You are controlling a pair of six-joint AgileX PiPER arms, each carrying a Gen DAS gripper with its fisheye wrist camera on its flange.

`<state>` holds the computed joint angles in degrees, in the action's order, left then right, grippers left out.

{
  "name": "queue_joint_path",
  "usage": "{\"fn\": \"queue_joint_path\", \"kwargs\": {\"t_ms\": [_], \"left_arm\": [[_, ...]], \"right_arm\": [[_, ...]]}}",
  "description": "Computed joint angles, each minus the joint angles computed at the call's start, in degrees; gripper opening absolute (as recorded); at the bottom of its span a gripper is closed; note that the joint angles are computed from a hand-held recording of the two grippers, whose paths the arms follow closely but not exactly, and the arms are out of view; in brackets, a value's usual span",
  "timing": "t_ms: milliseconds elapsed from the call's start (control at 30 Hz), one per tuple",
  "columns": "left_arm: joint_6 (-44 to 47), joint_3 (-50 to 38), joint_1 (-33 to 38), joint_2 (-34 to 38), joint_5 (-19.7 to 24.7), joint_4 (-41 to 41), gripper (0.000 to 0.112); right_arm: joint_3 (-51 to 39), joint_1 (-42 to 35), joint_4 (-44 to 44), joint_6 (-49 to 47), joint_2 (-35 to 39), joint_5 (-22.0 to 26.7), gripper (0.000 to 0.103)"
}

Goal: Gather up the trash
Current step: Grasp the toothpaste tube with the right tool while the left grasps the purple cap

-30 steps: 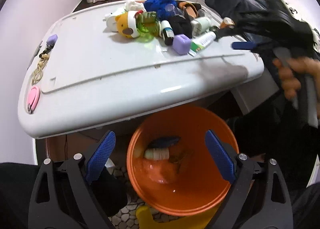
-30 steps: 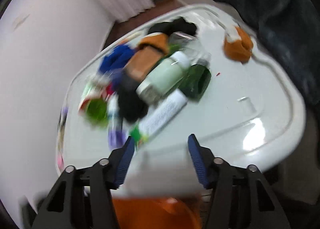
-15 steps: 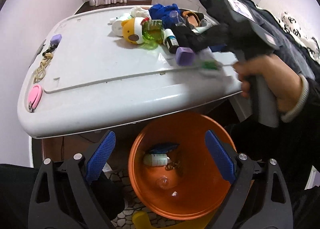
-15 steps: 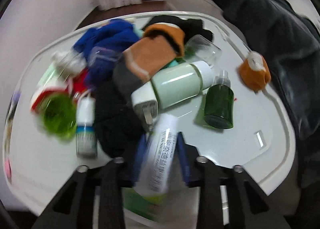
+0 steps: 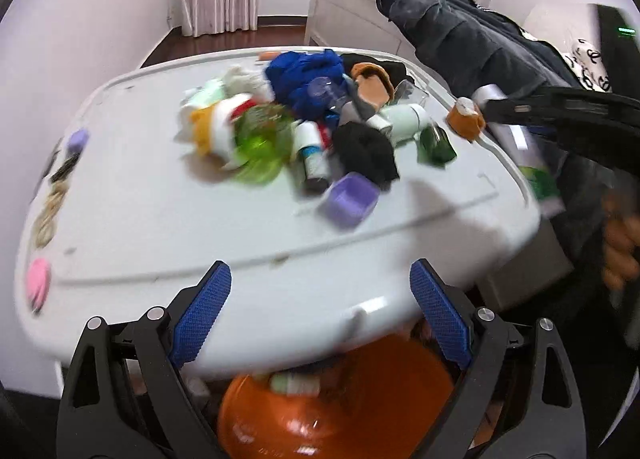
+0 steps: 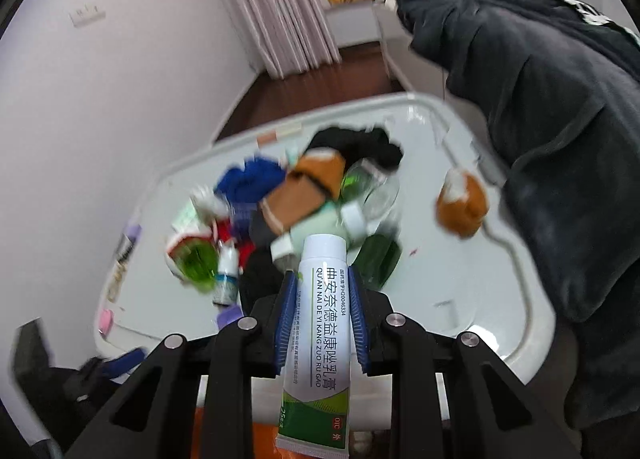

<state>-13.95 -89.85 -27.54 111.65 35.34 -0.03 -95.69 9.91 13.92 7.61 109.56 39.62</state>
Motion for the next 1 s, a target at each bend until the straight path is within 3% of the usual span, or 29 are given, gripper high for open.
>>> {"fn": "queue_joint_path", "kwargs": {"t_ms": [200, 267, 333, 367, 400, 500, 667, 1000], "left_arm": [[-9.0, -19.3, -4.4, 14.1, 9.0, 11.2, 0.087], [-11.2, -24.0, -4.4, 18.1, 9.8, 12.7, 0.071], [-14.2, -22.2, -4.7, 17.8, 6.4, 15.8, 0.060], [-14.2, -20.7, -4.5, 17.1, 4.6, 15.9, 0.045], [-14.2, -19.0, -4.4, 16.3, 2.9, 16.1, 0.038], [-10.6, -15.1, -2.9, 13.6, 0.7, 11.2, 0.038], [-0.9, -3.0, 0.2, 3.0, -2.9, -0.2, 0.038], [-2.1, 25.5, -2.3, -25.7, -2.2, 11.6, 0.038]], "right_arm": [[6.5, -3.5, 10.9, -8.8, -3.5, -5.0, 0.026], [7.7, -3.8, 13.6, -11.4, -3.7, -5.9, 0.026], [7.5, -4.3, 14.6, -12.6, -3.4, -5.6, 0.026], [7.6, -4.8, 16.3, -13.4, -3.2, -5.3, 0.026], [8.0, -5.4, 17.9, -14.4, -3.5, -4.8, 0.026], [8.4, -5.7, 18.2, -14.2, -3.8, -5.2, 0.026], [9.2, -4.1, 17.7, -15.9, -4.8, -5.1, 0.026], [21.1, 4.9, 20.9, -21.7, -14.6, -1.5, 0.026]]}}
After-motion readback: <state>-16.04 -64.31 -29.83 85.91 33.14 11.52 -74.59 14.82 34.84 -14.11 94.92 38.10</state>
